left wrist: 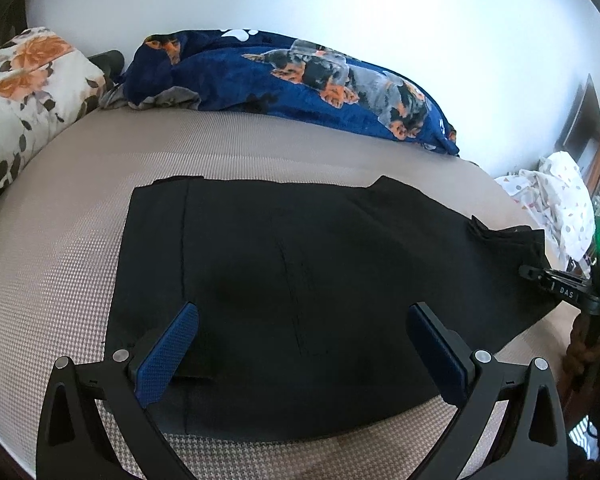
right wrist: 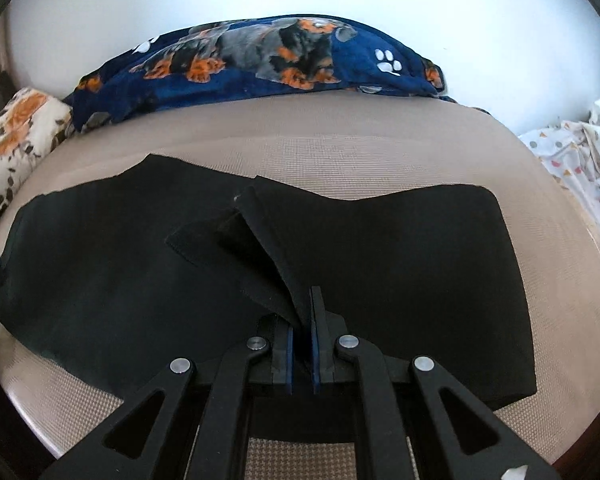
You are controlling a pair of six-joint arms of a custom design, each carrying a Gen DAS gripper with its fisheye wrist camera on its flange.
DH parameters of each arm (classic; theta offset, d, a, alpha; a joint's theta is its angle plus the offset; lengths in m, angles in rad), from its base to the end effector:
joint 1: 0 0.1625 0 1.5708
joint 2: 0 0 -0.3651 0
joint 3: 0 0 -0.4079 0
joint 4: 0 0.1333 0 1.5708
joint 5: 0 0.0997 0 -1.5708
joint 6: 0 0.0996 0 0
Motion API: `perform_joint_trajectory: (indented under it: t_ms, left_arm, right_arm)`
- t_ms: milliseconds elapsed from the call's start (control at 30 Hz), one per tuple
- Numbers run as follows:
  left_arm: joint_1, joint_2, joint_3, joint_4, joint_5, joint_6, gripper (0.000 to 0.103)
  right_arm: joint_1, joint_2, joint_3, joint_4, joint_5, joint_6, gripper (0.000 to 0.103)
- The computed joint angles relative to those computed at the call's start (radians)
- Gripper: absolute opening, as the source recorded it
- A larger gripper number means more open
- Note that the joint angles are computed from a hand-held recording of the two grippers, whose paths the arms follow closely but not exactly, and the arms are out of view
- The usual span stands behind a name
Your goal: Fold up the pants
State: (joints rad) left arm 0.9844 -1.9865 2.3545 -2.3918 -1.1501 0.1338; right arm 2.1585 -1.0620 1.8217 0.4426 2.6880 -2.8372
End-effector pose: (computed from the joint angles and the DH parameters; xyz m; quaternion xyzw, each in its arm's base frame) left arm -0.0557 -0.3983 0.3117 0.2919 0.9084 -0.2597 0.1490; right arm 0.2562 -0.3055 0.1238 0.0216 -0.8390 0.3649 0.4030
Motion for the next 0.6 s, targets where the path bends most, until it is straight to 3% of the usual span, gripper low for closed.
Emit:
perform_joint_trajectory:
  t_ms: [300,333,367,400,433,500,600]
  left_arm:
    - [0.007,0.009,-0.005,0.024,0.013,-0.019,0.103]
    - [0.008,0.007,-0.005,0.026,0.012,-0.021,0.103]
    - [0.009,0.006,-0.007,0.027,0.009,-0.023,0.103]
    - [0.011,0.006,-0.008,0.025,0.007,-0.025,0.103]
    - [0.012,0.008,-0.009,0.024,0.007,-0.027,0.103]
    - [0.013,0.012,-0.012,0.025,0.007,-0.031,0.103]
    - [0.013,0.010,-0.012,0.028,0.005,-0.029,0.103]
  right_arm:
    - [0.004,0.068,-0.042,0.078,-0.051,0.009,0.016]
    - [0.005,0.064,-0.040,0.087,-0.077,0.005,0.019]
    - [0.003,0.046,-0.029,0.092,-0.126,-0.008,0.034]
    - [-0.004,0.015,-0.013,0.093,-0.204,-0.027,0.055]
    - [-0.013,-0.027,0.010,0.090,-0.299,-0.050,0.063]
    - [-0.007,-0.085,0.039,0.079,-0.391,-0.091,0.067]
    - [0.024,-0.177,0.068,0.071,-0.440,-0.140,0.066]
